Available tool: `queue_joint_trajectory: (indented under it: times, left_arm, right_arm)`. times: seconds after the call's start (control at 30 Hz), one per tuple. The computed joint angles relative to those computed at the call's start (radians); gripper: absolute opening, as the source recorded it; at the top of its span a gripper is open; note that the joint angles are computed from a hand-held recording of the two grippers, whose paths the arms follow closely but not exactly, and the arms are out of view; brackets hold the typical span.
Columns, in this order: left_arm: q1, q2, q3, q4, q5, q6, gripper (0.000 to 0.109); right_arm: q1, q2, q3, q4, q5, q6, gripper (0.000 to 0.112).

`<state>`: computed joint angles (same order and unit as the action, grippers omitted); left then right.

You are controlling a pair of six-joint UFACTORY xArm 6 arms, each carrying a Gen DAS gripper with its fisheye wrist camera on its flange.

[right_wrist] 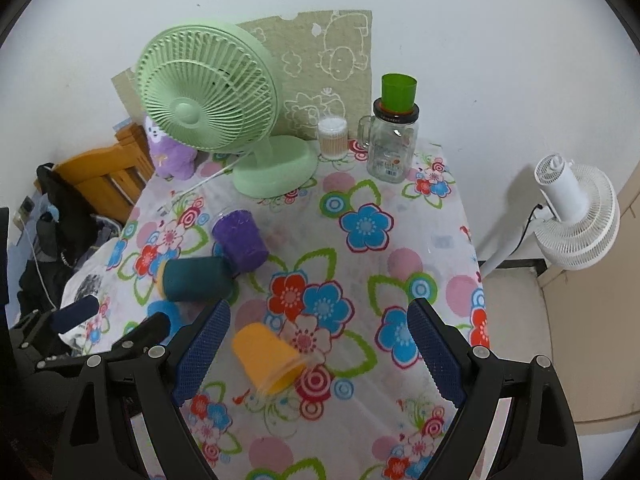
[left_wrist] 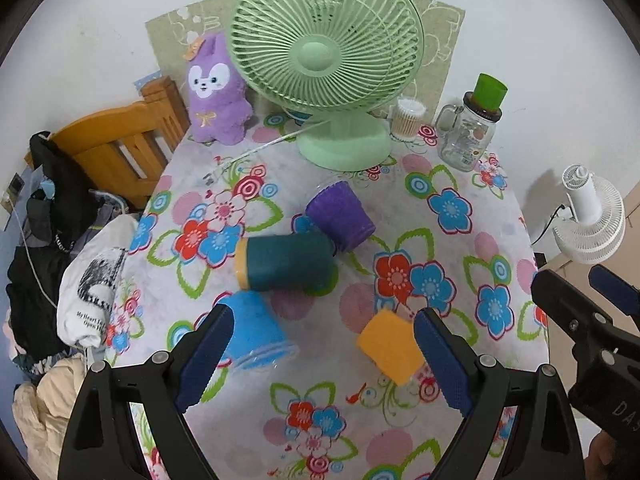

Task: Flip cup upside down
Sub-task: 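Move the left gripper toward the purple cup lying on its side, then close the left gripper around the body of the purple cup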

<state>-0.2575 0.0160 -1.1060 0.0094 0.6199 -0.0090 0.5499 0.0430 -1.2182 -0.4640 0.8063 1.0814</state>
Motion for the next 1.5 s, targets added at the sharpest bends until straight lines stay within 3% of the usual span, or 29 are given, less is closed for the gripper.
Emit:
queue_joint_trajectory:
  times: [0.17, 0.73, 1.4, 1.5]
  left_arm:
    - [-0.015, 0.114, -0.089, 0.024, -0.017, -0.022, 0.093]
    - [-0.016, 0.509, -0.467, -0.001, 0.078, -0.119, 0.093]
    - [-0.026, 0.779, -0.792, 0.016, 0.191, -0.145, 0.092]
    - [-0.028, 0.799, -0.81, 0.005, 0.193, -0.125, 0.083]
  right_arm:
    - [-0.037, 0.09, -0.063, 0.022, -0.026, -0.032, 0.092]
    - [-0.137, 0.383, -0.298, 0.151, -0.075, -0.18, 0.092]
    - [-0.18, 0.582, -0.501, 0.239, -0.028, -0.281, 0.092]
    - [-0.184, 0.591, -0.506, 0.247, -0.02, -0.279, 0.092]
